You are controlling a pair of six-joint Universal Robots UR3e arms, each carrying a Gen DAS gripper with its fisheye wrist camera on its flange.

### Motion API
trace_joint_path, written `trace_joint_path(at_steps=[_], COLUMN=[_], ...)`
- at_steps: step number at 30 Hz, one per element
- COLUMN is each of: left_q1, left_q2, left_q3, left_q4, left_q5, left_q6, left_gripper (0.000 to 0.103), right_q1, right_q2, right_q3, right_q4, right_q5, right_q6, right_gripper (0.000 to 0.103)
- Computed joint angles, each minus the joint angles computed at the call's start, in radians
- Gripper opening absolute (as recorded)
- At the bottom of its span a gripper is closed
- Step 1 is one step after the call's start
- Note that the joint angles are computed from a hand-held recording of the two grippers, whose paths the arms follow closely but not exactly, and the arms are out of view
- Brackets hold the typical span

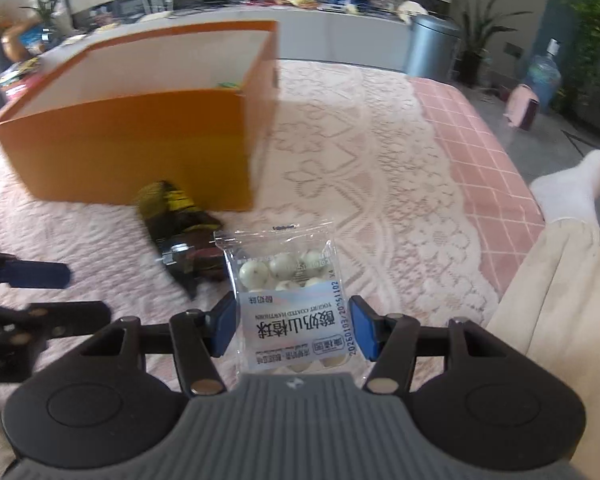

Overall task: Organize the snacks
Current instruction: 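Grasp the clear bag of white candies with the right tool, then grasp the dark black-and-yellow snack packet with the left tool, then carry the dark packet and candy bag up over the orange box with both tools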

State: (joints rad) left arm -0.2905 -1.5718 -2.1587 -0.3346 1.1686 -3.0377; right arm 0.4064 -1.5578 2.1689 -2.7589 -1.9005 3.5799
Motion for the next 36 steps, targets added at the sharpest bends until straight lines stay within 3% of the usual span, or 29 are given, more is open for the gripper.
trace_joint_path(at_steps=[9, 13, 19, 25, 30, 36], left_q1=[-0.031, -0.048, -0.06, -0.081, -0.11, -0.12], left_q2=[-0.235, -0.308, -0.353, -0.379, -0.396, -0.37], left_q3=[0.132, 0.174, 0.201, 0.229, 0.232, 0.204], left_q4=[0.134, 0.165, 0.19, 0.197, 0.228, 0.244], left_q5=[0.008, 0.012, -0.007, -0.005, 0.03, 0.065], left_q6=[-0.119, -0.12, -0.064, -0.03, -0.026, -0.046], left_gripper=[0.078, 0.078, 0.077, 0.062, 0.043, 0.038], right_q1=[-0.058, -0.066, -0.041, -0.06, -0.042, -0.037], right_q2=[0.059, 0.085, 0.12, 0.115, 0.136, 0.139], right_q3=[0.038, 0.036, 0.003, 0.012, -0.005, -0.002], right_q4=[-0.102, -0.116, -0.091, -0.075, -0.069, -0.077], right_q5=[0.045, 0.065, 0.003, 0.017, -0.003, -0.007], right_q6=[0.005, 0.006, 0.021, 0.038, 0.024, 0.024], right_gripper=[0.057, 0.058, 0.058, 0.059, 0.06, 0.06])
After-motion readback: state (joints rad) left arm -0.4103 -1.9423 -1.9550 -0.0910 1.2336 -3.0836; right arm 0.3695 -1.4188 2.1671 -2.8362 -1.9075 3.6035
